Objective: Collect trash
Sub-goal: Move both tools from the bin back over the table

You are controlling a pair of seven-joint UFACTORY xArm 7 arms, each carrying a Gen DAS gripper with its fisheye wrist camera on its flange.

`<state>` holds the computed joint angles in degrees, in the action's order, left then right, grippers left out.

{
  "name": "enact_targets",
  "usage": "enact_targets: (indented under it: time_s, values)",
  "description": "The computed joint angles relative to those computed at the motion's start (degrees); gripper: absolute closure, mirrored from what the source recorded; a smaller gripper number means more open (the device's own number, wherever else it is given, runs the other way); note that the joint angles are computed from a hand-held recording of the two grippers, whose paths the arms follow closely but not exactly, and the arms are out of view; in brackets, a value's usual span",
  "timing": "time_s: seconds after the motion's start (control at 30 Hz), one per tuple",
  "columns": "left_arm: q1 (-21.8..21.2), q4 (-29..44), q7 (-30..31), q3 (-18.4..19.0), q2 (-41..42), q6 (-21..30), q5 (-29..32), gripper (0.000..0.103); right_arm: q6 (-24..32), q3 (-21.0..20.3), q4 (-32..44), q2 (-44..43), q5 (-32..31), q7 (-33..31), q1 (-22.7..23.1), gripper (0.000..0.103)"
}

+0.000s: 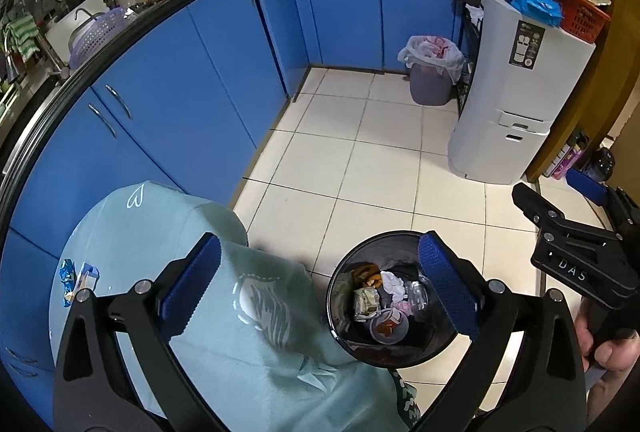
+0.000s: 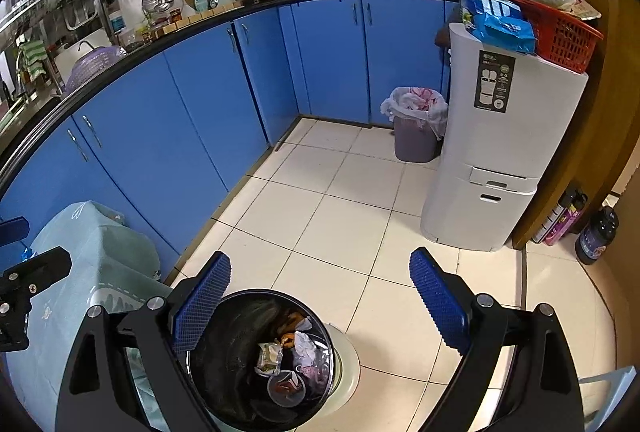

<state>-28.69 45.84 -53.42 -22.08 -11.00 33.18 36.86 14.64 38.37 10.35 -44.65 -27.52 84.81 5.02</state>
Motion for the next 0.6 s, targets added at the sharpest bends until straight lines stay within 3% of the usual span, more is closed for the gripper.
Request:
enact_targets:
  time_s: [0.3,0.5,0.6]
  values:
    - [2.6,-4.9,-0.4,0.9,-6.3,-1.2,-2.0,0.005,0.3,6.8,7.3,4.0,-3.6,1.3,-5.0,0.014]
    - [6.1,-10.2,1.5,2.0,-12.6,-2.3,-5.9,0.005,0.6,13.7,14.9,8.5,-8.6,3.2,-11.5,0.014]
    - [8.3,-13.6,3.5,3.2,-16.7,-3.0,-8.3,0.005,0.3,19.1,20.1,11.7,-11.6,4.6,-16.5,0.014]
